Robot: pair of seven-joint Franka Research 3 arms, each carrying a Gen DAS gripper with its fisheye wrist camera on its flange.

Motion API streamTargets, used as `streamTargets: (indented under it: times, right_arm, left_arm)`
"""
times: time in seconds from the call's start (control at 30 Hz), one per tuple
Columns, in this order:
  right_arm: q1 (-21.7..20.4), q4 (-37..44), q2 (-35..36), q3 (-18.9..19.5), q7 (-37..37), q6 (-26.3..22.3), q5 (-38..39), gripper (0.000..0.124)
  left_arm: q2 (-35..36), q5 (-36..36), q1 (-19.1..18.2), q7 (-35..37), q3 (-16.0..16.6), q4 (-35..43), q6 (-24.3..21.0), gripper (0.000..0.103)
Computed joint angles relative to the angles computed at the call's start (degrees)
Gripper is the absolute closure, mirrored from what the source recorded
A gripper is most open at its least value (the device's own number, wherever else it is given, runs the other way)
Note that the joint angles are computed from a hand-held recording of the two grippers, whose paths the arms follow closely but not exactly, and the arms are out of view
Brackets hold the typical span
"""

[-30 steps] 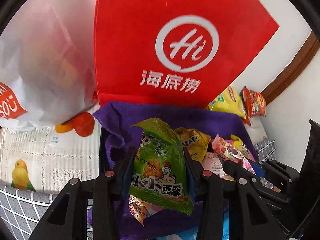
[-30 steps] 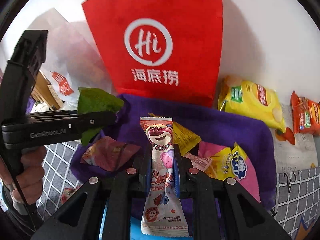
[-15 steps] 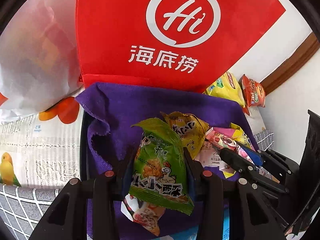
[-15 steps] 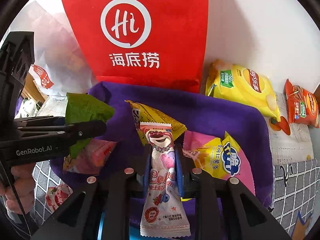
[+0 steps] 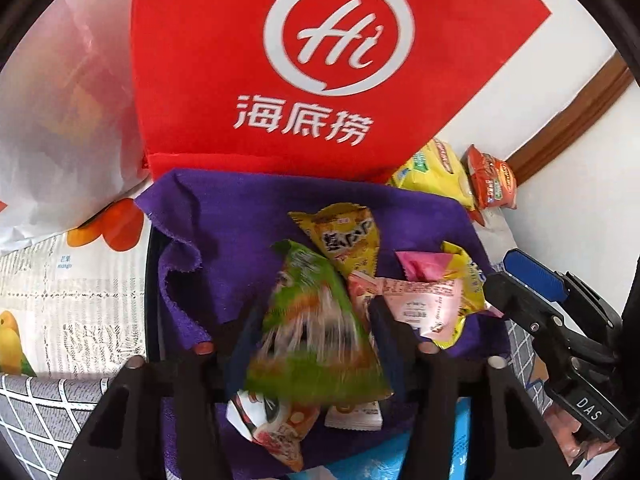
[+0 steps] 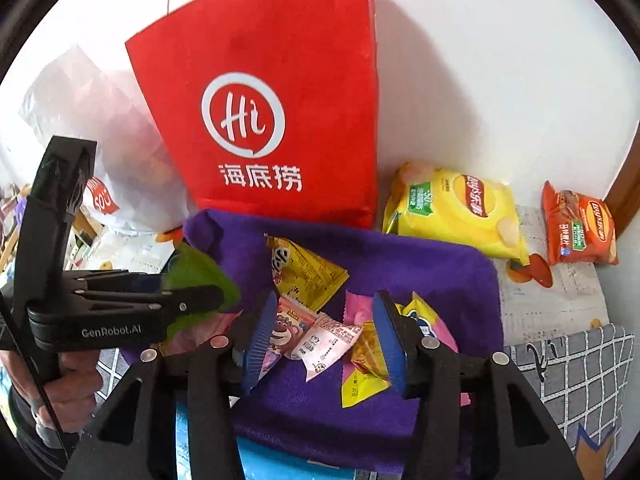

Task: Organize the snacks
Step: 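Open the right tool onto the purple towel while the left releases its green bag there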

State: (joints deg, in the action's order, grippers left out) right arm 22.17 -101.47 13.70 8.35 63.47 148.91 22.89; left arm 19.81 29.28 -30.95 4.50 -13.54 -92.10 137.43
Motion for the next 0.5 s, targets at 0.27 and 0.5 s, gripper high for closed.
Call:
streamTargets:
  times: [0.27, 0.5]
  right_arm:
    - [0.0, -4.9, -5.6, 0.7, -3.4, 3.7, 3.4, 0.074]
    - [0.7, -12.7, -13.2, -0.2, -1.6, 4.9, 3.3, 0.074]
  left_arm:
    - [-2.8, 4.5, -1.5, -3.1, 0.4, 0.1, -3.2, 0.038]
    - [-5.2, 8.4, -2.3, -4.8, -0.9, 0.9, -5.7, 0.038]
